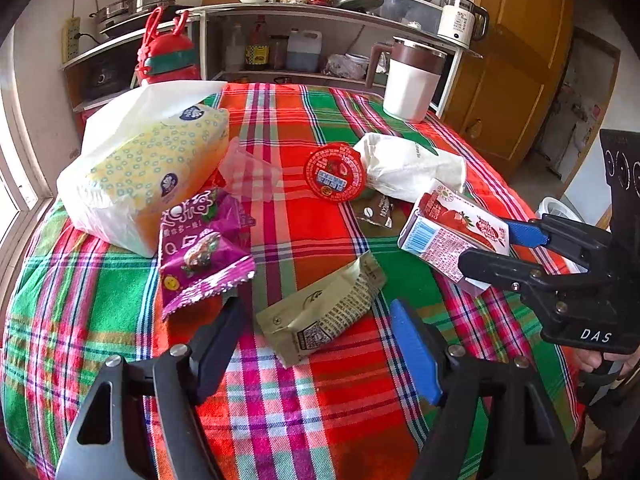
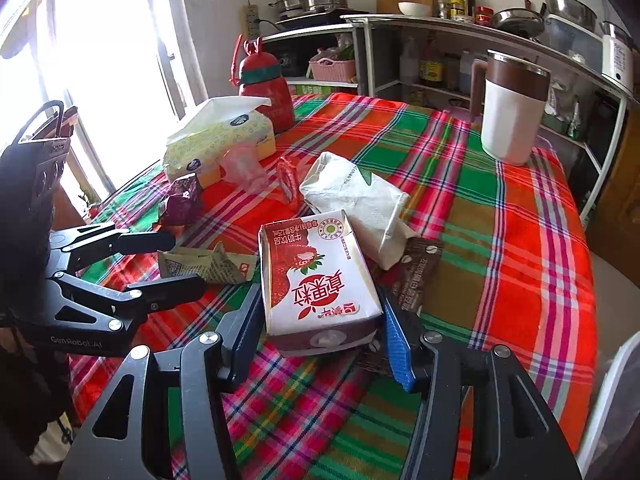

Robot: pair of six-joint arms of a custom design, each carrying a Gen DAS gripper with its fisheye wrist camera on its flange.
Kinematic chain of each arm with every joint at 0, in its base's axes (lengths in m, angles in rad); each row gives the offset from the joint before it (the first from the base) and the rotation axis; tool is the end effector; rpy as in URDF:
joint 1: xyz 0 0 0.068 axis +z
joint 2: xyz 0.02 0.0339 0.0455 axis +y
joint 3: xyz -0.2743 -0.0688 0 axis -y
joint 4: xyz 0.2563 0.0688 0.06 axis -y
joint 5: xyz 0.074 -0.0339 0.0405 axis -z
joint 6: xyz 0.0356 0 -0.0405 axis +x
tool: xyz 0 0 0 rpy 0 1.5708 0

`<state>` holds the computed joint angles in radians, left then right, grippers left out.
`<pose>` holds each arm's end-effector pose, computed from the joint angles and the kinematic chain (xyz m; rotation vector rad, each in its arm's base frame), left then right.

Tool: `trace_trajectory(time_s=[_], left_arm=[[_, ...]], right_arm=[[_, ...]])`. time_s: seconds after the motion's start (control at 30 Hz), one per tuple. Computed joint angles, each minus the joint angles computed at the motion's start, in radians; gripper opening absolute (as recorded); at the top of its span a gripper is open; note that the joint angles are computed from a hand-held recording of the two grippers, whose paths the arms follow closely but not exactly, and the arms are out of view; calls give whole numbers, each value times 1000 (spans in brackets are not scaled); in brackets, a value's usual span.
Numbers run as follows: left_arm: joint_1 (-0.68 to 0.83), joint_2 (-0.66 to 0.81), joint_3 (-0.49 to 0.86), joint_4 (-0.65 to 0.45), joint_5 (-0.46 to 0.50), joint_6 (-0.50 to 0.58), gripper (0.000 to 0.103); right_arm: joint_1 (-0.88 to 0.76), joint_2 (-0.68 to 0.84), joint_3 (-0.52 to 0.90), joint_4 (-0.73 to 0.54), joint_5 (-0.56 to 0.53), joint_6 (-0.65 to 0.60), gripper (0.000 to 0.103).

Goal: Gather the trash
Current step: 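Grasp the pink strawberry-drink carton with the right tool, then lower the left tool around the beige snack wrapper and close it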

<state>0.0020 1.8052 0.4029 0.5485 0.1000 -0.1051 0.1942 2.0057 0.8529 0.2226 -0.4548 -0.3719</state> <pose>0.2578 -0.0030 0.0552 -0.0844 2.4244 -0.1680 0.3480 0.0844 0.0674 -0.8560 2.2766 0.4876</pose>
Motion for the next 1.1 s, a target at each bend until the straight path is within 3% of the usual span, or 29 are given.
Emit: trace_trajectory(time_s=[0.3, 0.43, 0.67, 0.77, 0.93, 1.1], left_arm=[[-51, 55, 100, -101, -77, 43, 78], [-82, 58, 111, -117, -135, 38, 72], [-103, 34, 105, -132, -138, -1, 56], [-111, 26, 97, -130, -128, -7, 37], [-134, 24, 97, -132, -138, -22, 32], [-130, 21, 100, -132, -134, -26, 33]], right_arm=[[-26, -45, -72, 29, -7, 54, 55], [-49, -72, -110, 46, -30, 66, 56], [-85, -101, -166, 79, -54, 90, 55], [-99, -102, -180, 94, -57, 105, 56], [-116, -100, -193, 102, -78, 118, 55], [-130, -104, -201, 109, -94, 119, 55]])
